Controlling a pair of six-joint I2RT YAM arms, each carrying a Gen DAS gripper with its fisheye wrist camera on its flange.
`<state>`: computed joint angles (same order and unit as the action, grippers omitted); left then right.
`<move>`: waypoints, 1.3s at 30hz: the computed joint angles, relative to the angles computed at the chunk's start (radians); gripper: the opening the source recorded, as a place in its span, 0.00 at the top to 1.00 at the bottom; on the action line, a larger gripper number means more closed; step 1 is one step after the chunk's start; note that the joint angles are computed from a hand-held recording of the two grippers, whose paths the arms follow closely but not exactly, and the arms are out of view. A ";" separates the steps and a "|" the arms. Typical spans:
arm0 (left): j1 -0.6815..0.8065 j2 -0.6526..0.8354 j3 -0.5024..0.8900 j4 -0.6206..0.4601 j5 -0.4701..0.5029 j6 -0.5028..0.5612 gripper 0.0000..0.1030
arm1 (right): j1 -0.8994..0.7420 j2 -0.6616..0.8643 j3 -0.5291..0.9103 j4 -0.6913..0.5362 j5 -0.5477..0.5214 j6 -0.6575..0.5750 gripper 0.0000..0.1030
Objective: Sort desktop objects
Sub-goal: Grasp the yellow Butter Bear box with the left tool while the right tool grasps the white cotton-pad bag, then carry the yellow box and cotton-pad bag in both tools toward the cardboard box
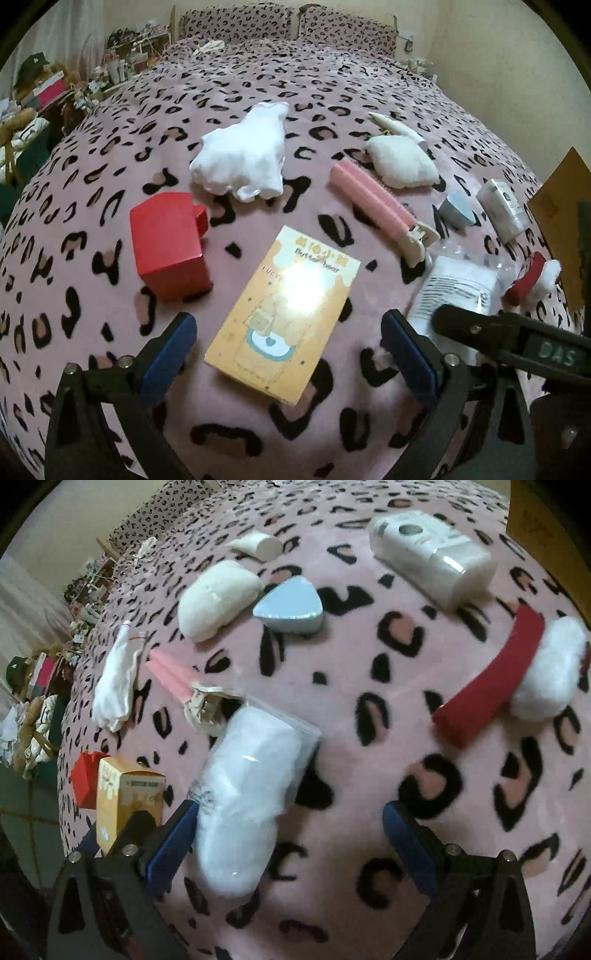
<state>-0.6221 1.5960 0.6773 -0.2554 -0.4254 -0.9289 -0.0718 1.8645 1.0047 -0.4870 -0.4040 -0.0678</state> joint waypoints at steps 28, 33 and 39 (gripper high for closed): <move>-0.017 -0.031 -0.060 0.024 0.036 -0.108 0.51 | -0.058 -0.002 -0.063 0.091 -0.234 -0.027 0.62; -0.012 -0.009 -0.042 0.021 0.045 -0.091 0.50 | -0.007 0.071 -0.021 0.116 -0.255 0.072 0.40; 0.008 -0.026 -0.078 0.074 0.064 -0.103 0.52 | 0.012 0.038 -0.063 0.171 -0.233 0.029 0.70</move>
